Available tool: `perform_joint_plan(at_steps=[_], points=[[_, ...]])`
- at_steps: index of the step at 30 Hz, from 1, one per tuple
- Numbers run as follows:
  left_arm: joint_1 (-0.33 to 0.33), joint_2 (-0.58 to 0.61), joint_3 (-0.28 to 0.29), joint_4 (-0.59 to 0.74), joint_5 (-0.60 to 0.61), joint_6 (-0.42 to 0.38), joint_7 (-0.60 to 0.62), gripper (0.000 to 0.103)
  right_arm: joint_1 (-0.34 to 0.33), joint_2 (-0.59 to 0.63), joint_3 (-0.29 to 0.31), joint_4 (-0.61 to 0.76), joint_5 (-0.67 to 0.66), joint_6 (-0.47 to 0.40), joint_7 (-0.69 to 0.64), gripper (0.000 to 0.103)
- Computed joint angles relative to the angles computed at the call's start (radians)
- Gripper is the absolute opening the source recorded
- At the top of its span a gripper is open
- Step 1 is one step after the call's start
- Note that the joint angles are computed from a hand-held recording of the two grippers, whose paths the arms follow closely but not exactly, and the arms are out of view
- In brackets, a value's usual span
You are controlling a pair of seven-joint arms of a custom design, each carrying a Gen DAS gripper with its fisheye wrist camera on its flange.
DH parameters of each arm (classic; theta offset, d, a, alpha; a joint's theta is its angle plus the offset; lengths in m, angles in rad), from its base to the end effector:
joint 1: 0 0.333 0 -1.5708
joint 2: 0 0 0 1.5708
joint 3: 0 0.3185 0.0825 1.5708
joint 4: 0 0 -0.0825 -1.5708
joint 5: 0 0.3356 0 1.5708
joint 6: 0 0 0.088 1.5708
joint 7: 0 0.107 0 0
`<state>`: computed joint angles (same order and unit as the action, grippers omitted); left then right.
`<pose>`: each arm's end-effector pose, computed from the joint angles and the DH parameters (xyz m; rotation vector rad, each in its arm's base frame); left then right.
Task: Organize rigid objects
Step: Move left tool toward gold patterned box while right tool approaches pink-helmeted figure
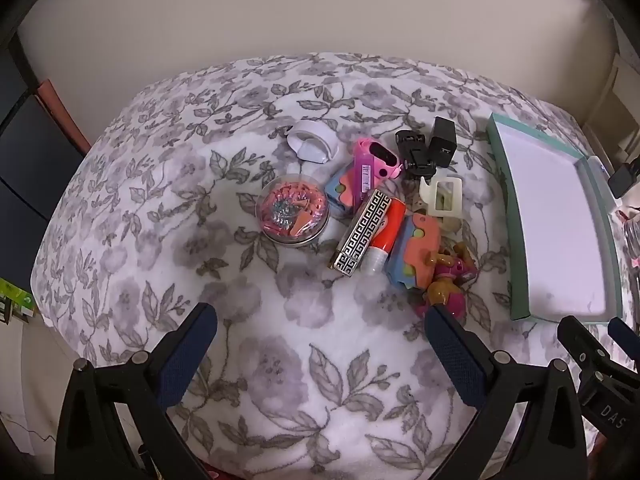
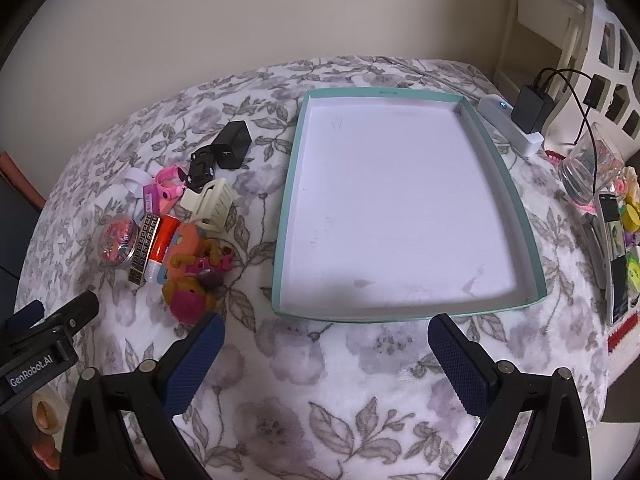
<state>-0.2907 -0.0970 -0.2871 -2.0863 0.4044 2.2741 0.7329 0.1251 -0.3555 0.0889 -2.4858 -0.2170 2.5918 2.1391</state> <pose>0.4280 -0.2728 0.5190 -1.9670 1.8957 -0.3392 0.4101 0.0961 0.4943 -1.7485 2.1248 -0.4857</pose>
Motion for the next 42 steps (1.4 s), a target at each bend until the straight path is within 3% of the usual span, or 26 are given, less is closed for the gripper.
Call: perform_joint_plan(at_steps=[21,29,32,36,42], points=[[0.007,-0.002,-0.006,-0.006,0.048,-0.013,-0.029,0.103,-0.001,0.011,0.002,0.008,-0.007,-0.012,-0.002,0.103],[0.009,0.008,0.006,-0.012,0.024,0.03,-0.048,0.103,0.004,0.028,0.0,0.027,-0.011,-0.025,0.005,0.103],[0.015,0.045,0.011,0.031,0.028,-0.013,-0.083,0.103,0.008,0.049,-0.001,0.057,-0.014,-0.04,-0.005,0.103],[0.022,0.063,0.024,0.066,0.074,-0.012,-0.133,0.103,0.02,0.09,-0.001,0.122,-0.033,-0.03,-0.028,0.103],[0.024,0.146,0.047,0.188,-0.017,-0.078,-0.107,0.103,0.071,0.183,-0.021,0.208,0.071,-0.003,-0.121,0.103]])
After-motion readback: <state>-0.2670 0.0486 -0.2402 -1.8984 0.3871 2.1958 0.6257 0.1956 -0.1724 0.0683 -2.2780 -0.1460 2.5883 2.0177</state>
